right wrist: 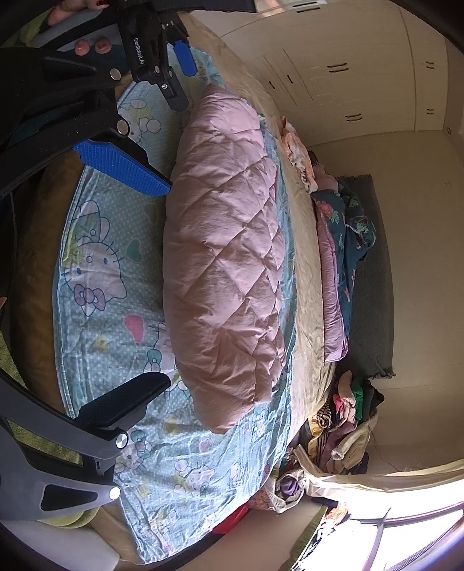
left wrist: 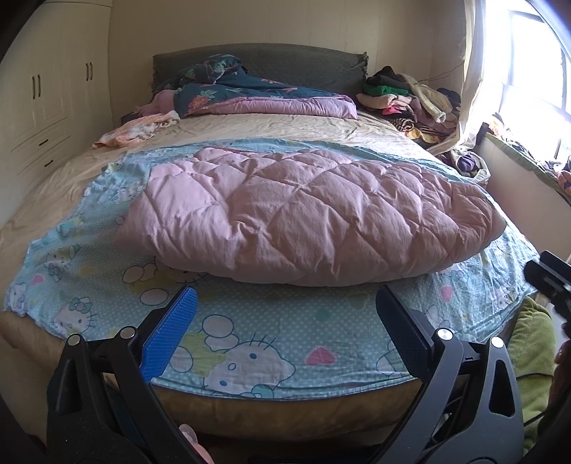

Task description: Fold large clothes

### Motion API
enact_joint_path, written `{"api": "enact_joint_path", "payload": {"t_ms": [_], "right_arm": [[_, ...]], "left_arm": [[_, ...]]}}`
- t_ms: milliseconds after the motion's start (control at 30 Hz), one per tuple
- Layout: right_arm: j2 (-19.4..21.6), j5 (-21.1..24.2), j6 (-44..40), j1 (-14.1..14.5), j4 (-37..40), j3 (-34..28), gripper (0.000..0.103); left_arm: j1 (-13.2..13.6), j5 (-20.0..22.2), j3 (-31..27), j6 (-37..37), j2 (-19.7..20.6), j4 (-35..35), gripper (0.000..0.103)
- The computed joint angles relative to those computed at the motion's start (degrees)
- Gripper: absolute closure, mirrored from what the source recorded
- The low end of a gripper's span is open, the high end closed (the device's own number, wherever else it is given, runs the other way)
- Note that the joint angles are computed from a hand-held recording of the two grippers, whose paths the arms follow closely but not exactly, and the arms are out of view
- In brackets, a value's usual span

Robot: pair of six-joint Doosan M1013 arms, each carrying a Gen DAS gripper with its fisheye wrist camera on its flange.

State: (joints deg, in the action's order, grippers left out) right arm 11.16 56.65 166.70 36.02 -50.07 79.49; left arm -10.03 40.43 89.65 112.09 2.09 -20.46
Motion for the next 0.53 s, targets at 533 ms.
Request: {"api": "enact_joint_path", "payload": {"t_ms": [533], "right_arm": [[-22.56,37.96,34.19,-18.67,5.25,27.95,0.004]], "left_arm": [[11.69,4.20,-19.96,-45.00,16.94,36.32,0.009]]}}
